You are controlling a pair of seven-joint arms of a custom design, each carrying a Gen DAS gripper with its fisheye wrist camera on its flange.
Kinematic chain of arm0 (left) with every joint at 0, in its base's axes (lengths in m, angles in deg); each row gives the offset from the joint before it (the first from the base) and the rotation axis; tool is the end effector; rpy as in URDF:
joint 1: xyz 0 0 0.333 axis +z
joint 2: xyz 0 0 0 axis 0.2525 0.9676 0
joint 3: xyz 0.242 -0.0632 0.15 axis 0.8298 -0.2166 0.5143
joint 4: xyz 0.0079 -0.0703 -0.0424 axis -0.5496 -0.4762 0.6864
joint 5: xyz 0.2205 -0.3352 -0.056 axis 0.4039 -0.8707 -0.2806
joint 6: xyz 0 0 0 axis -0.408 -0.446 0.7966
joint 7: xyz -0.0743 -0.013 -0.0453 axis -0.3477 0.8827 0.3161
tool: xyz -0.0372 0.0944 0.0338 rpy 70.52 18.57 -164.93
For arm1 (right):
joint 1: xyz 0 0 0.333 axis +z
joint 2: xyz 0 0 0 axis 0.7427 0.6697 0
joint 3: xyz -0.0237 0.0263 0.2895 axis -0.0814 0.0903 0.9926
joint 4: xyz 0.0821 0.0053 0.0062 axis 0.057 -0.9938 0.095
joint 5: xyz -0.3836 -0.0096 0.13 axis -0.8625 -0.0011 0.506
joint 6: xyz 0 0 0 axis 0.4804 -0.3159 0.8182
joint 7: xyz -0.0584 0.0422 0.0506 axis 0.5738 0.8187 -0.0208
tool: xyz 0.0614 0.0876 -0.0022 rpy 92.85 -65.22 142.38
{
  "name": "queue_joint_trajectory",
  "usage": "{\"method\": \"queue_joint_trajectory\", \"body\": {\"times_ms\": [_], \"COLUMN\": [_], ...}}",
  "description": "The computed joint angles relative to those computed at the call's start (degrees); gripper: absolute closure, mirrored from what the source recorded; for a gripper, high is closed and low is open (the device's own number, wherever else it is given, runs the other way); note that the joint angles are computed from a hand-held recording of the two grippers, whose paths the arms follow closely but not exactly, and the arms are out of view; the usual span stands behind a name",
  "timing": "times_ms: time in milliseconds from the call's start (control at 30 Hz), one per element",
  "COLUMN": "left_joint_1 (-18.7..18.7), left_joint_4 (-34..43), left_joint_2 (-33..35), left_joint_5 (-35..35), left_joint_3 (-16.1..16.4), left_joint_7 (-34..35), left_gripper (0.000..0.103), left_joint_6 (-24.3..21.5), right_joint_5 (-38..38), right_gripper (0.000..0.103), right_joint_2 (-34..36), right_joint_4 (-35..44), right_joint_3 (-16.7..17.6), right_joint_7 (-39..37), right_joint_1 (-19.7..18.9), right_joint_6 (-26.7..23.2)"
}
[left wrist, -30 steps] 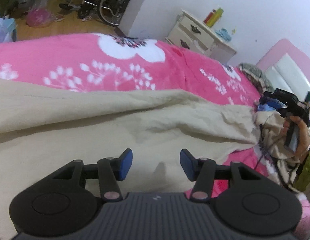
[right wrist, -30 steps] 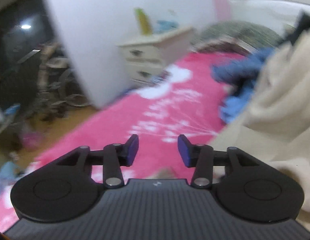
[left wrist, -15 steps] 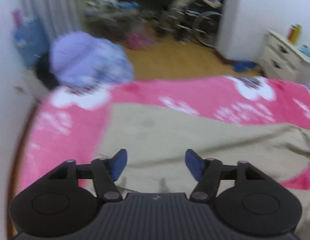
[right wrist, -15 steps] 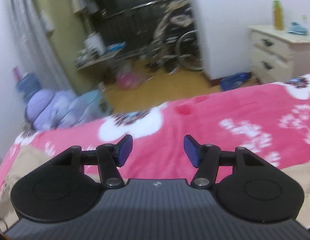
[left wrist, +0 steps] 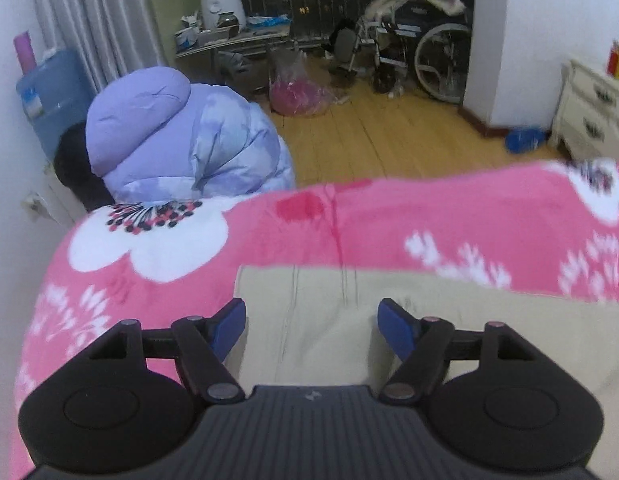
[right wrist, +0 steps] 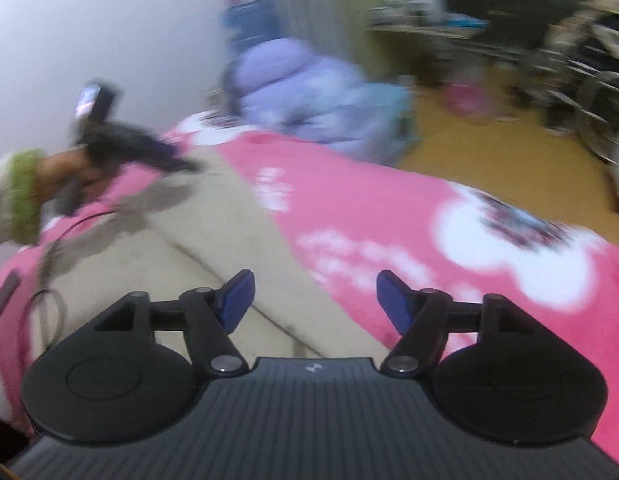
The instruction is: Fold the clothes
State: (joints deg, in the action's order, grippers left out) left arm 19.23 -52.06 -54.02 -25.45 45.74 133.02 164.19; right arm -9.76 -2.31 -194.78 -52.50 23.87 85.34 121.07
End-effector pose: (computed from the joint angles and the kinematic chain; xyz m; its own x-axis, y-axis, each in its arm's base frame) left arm 0.6098 -0.0014 0.4146 -0.4503 -0.8889 -0.0842 -0.6544 0.3927 -0.6461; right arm 0.4492 0.2389 0.4094 0.3798 -0.8898 -0.2528 -0.6857 -0.0874 -0.7226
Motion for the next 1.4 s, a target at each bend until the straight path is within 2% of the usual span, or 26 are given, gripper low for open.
{"method": "queue_joint_trajectory", "body": {"times_ms": [33,67,133,167,233,333,400,467,533,567,633,667,700,767,867,933,1033,1133,1267,1300,1367,1400], "left_joint_1": [0.16,0.34,0.70,1.00,1.62,2.44,2.94,3.43,3.71,3.86,4.69,5.10,5.54,5.85,6.46,6.29,4.47,2.55,0.71,0.17,-0.74,-1.23], "left_joint_4": [0.38,0.56,1.98,2.24,3.13,3.71,4.03,4.32,4.44,4.46,4.41,4.38,4.39,3.94,3.31,2.93,3.16,3.78,5.62,6.46,7.67,8.28], "left_joint_2": [0.37,0.61,2.32,2.74,4.04,5.21,5.87,6.50,7.04,7.21,7.34,7.35,7.30,6.85,5.58,4.52,4.48,5.74,8.46,9.46,10.64,11.03], "left_joint_5": [-1.29,-2.55,-4.67,-5.75,-7.59,-8.97,-9.53,-10.67,-11.48,-11.74,-14.11,-15.53,-17.27,-21.11,-30.58,-37.40,-42.38,-43.20,-49.45,-51.44,-54.05,-55.26], "left_joint_3": [-0.11,-0.24,-0.71,-1.00,-1.57,-2.16,-2.46,-2.80,-3.04,-3.15,-3.86,-4.20,-4.52,-4.93,-5.43,-5.04,-3.84,-3.50,-5.60,-6.13,-6.24,-5.94], "left_joint_7": [0.20,0.46,1.83,2.54,3.36,4.05,4.38,4.64,4.27,3.98,5.25,6.37,7.59,9.53,14.81,19.41,23.97,25.92,37.42,41.09,44.64,45.61], "left_gripper": [0.027,0.027,0.027,0.028,0.029,0.036,0.040,0.044,0.055,0.060,0.071,0.079,0.082,0.085,0.086,0.086,0.086,0.086,0.085,0.083,0.075,0.068], "left_joint_6": [-0.36,-0.66,-0.14,0.16,0.14,-0.27,-0.69,-0.59,0.19,0.47,0.79,0.80,0.58,1.45,2.87,3.68,6.59,10.33,18.53,20.97,23.79,24.61], "right_joint_5": [2.78,2.97,2.17,1.51,-2.10,-6.99,-13.04,-18.62,-23.26,-24.28,-25.90,-26.95,-29.11,-33.49,-40.65,-47.63,-57.41,-66.54,-74.51,-75.66,-76.84,-75.73], "right_gripper": [0.025,0.025,0.025,0.025,0.025,0.027,0.029,0.036,0.054,0.058,0.084,0.092,0.101,0.101,0.102,0.102,0.102,0.102,0.100,0.096,0.079,0.066], "right_joint_2": [2.89,5.87,13.03,16.72,23.34,32.10,36.08,39.04,40.44,40.31,39.49,38.91,38.26,36.43,33.63,32.93,35.48,38.89,43.06,43.71,44.69,44.15], "right_joint_4": [4.25,8.08,16.96,21.42,28.80,39.40,44.67,48.79,50.75,50.60,49.76,49.26,48.60,46.11,42.17,40.97,43.22,45.38,47.09,47.32,47.76,47.38], "right_joint_3": [-2.06,-2.46,-2.38,-2.25,-1.90,-1.10,-1.66,-2.14,-2.69,-2.15,-0.67,-0.03,-0.06,-0.35,-1.31,-3.76,-8.08,-12.21,-17.09,-18.26,-20.07,-19.42], "right_joint_7": [-4.58,-5.83,-4.34,-2.97,2.35,9.12,14.01,17.66,21.94,22.27,21.95,21.92,22.76,24.26,27.01,30.92,37.64,42.40,51.58,54.62,60.75,63.23], "right_joint_1": [1.29,0.58,-1.88,-3.20,-4.61,-6.25,-5.80,-5.30,-4.46,-4.77,-5.69,-5.99,-5.57,-4.53,-2.72,-0.30,3.38,6.87,10.44,11.13,11.92,10.90], "right_joint_6": [-3.35,-6.60,-13.59,-16.96,-20.14,-25.34,-28.33,-30.92,-32.47,-32.59,-32.63,-32.72,-32.25,-28.57,-21.20,-17.30,-15.51,-16.10,-15.17,-14.34,-13.02,-12.71]}}
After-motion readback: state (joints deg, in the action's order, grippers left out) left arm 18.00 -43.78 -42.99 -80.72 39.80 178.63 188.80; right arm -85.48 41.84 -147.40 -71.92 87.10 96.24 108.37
